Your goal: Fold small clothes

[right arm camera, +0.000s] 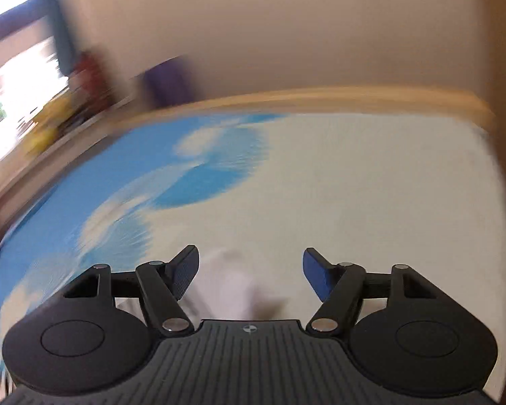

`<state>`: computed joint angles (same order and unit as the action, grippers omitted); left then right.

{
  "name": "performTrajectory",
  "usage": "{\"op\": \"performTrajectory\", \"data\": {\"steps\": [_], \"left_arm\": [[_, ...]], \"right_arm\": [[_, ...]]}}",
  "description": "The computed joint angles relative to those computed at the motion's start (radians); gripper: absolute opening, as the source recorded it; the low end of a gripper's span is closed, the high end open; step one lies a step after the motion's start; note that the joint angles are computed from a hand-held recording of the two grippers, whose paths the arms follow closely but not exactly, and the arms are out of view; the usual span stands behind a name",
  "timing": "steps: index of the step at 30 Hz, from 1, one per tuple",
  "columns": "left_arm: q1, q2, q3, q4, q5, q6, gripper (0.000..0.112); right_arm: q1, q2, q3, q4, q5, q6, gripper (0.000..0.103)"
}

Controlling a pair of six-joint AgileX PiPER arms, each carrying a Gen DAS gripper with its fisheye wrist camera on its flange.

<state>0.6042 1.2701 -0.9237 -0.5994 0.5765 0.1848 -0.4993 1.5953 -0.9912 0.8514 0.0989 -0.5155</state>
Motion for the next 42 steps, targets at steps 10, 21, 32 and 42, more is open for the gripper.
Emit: {"op": "performTrajectory", "data": {"steps": [10,21,32,42], "left_arm": [[0.260,0.042,-0.246,0.062,0.095,0.028,0.102],[0.469,0.760,-0.853,-0.045,0.289,-0.128,0.098],[0.361,1.098,-1.378,-0.004,0.430,-0.299,0.010],[0.022,0.742,-0.852,-0.111,0.274,0.305,0.070]], "right_arm": [[0.462,-0.228,-0.053,-0.430,0.279,0.589,0.070],[1.105,-0.184,-0.104,-0.910,0.345,1.412,0.073],[1.137,0.040,-0.146,-1.145,0.376,1.486,0.068],[1.091,0.013,-0.132,-0.933,0.351,1.201,0.063]]}}
